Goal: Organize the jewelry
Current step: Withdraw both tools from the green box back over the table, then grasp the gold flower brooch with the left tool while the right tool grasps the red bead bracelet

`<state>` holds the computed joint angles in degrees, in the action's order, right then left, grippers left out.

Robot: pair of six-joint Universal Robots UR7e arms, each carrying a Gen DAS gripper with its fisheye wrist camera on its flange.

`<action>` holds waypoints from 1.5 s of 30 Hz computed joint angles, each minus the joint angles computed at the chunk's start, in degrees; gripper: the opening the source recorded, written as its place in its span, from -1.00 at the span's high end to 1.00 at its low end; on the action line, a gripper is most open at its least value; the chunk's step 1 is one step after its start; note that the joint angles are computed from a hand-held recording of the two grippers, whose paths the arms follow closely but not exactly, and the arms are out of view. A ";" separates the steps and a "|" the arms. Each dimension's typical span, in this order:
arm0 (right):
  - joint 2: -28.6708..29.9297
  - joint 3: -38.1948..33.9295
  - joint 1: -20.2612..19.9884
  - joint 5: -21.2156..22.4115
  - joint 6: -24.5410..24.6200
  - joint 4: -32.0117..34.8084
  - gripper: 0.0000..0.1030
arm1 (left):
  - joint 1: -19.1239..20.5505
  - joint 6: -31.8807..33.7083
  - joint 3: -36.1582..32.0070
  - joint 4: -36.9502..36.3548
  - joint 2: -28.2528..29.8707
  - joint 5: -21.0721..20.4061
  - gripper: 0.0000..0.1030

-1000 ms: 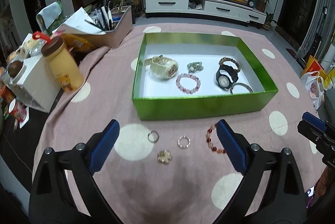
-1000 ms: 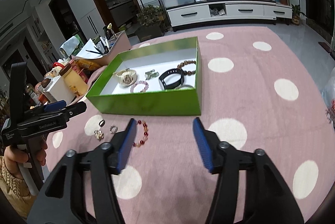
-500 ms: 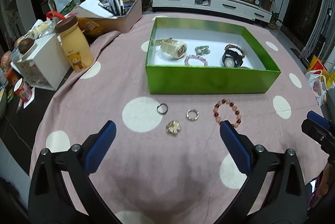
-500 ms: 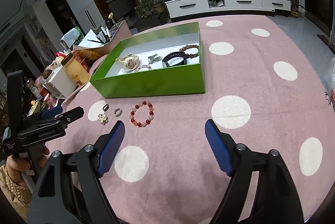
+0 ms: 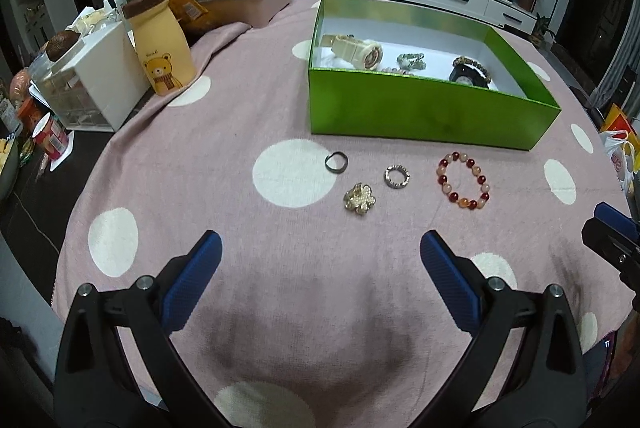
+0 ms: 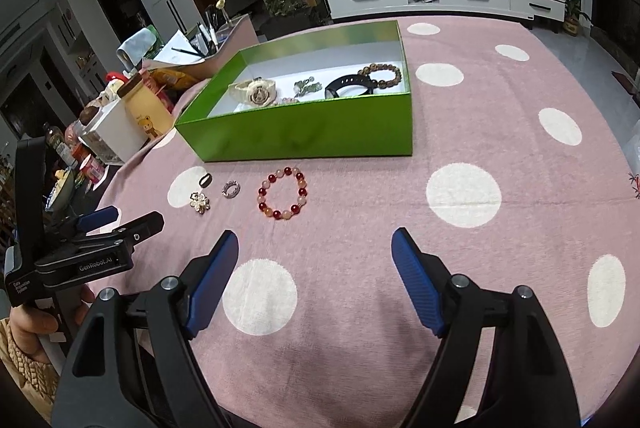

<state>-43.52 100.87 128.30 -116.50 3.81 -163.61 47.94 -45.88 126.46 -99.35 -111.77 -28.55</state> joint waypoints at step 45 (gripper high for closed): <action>10.16 -10.51 -1.80 -2.24 -6.96 5.16 -0.12 | 8.56 29.93 5.08 -35.52 5.00 -9.20 -0.14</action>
<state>-33.37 90.36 126.50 -118.74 -3.15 -158.45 56.49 -15.94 131.54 -134.86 -106.76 -37.75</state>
